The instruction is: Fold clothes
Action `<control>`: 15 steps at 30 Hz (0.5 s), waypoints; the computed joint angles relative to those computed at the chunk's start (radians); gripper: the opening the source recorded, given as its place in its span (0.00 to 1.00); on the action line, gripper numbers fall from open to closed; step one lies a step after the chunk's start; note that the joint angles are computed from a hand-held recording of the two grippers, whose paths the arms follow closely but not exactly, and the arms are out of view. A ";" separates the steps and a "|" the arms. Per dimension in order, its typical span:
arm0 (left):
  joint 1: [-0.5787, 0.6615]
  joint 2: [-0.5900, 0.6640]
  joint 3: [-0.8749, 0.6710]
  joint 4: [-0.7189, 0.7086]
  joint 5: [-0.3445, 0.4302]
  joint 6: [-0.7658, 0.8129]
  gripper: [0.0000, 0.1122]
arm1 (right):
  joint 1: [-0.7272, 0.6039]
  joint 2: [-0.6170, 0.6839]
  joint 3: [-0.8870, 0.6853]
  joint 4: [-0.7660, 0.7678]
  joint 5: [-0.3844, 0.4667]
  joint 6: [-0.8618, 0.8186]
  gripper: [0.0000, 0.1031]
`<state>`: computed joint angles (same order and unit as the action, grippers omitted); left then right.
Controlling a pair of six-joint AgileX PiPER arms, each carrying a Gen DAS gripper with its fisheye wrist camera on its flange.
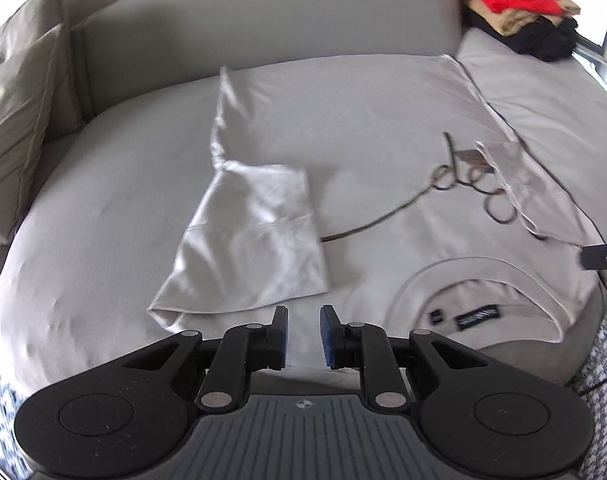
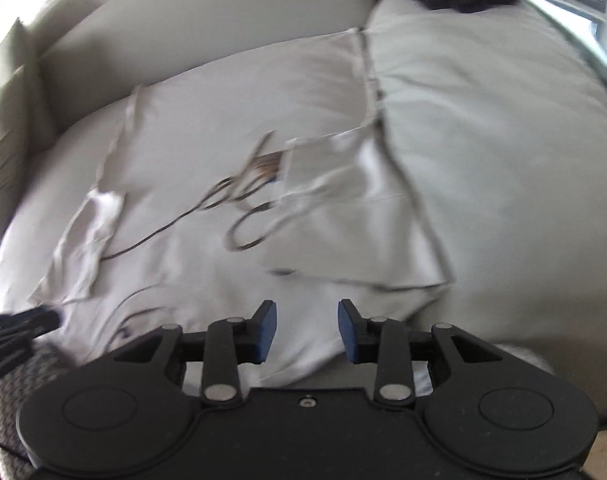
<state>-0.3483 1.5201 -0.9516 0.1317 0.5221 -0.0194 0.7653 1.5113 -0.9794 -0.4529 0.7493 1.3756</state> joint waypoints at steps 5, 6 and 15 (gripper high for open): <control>-0.051 0.010 0.004 0.025 0.011 -0.053 0.16 | 0.032 0.030 -0.021 0.046 -0.026 -0.062 0.27; -0.059 0.012 0.004 0.026 0.013 -0.059 0.16 | 0.043 0.031 -0.028 0.048 -0.018 -0.068 0.23; -0.088 0.038 0.021 -0.009 0.023 -0.047 0.16 | 0.066 0.081 -0.096 0.026 0.037 -0.078 0.19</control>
